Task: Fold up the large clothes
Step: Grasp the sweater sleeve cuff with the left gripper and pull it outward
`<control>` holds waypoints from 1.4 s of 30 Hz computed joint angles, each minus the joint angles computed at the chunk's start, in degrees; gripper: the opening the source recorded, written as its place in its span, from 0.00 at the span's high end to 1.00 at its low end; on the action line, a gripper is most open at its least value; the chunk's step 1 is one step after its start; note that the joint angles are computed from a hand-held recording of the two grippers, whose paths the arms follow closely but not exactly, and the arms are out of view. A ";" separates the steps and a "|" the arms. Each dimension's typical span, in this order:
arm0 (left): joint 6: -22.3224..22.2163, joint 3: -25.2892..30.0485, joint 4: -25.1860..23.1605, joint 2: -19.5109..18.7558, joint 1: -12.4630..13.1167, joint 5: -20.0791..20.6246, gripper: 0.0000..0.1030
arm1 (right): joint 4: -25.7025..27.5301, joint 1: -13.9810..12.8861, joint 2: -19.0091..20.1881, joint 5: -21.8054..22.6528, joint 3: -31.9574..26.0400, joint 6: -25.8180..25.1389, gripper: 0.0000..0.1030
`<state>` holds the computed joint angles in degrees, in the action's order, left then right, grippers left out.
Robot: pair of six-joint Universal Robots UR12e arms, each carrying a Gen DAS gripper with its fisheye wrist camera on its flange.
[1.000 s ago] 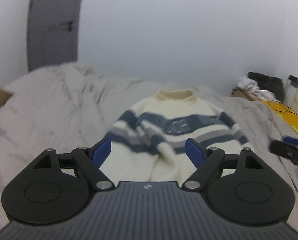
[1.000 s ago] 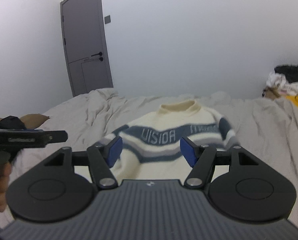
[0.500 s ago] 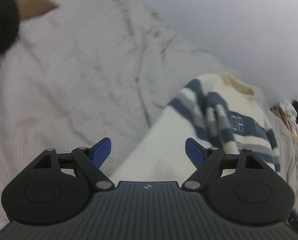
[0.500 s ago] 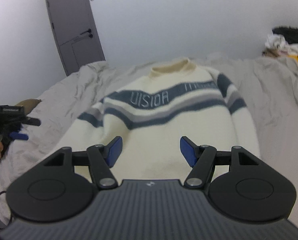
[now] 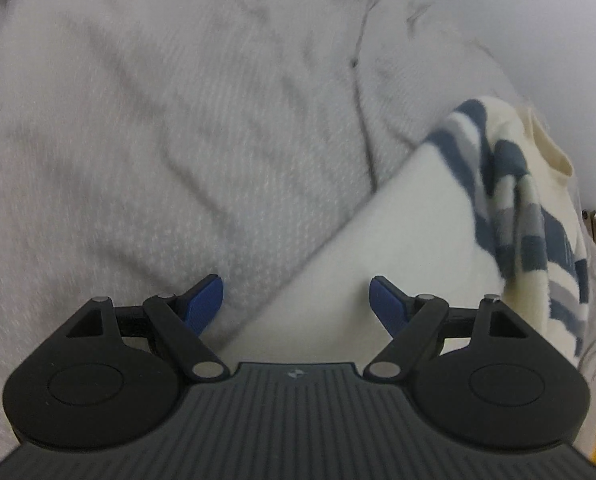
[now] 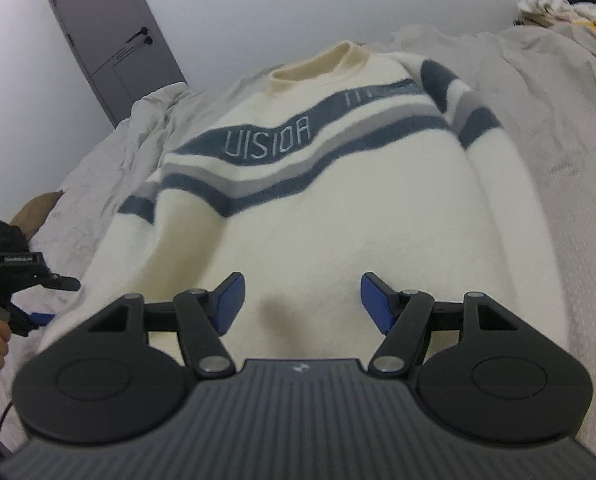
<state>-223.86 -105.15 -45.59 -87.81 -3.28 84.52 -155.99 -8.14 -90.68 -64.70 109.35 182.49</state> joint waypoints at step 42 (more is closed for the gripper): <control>24.08 34.08 2.35 -21.77 3.24 38.42 0.87 | -14.96 1.32 6.61 -3.74 -1.74 -0.22 0.36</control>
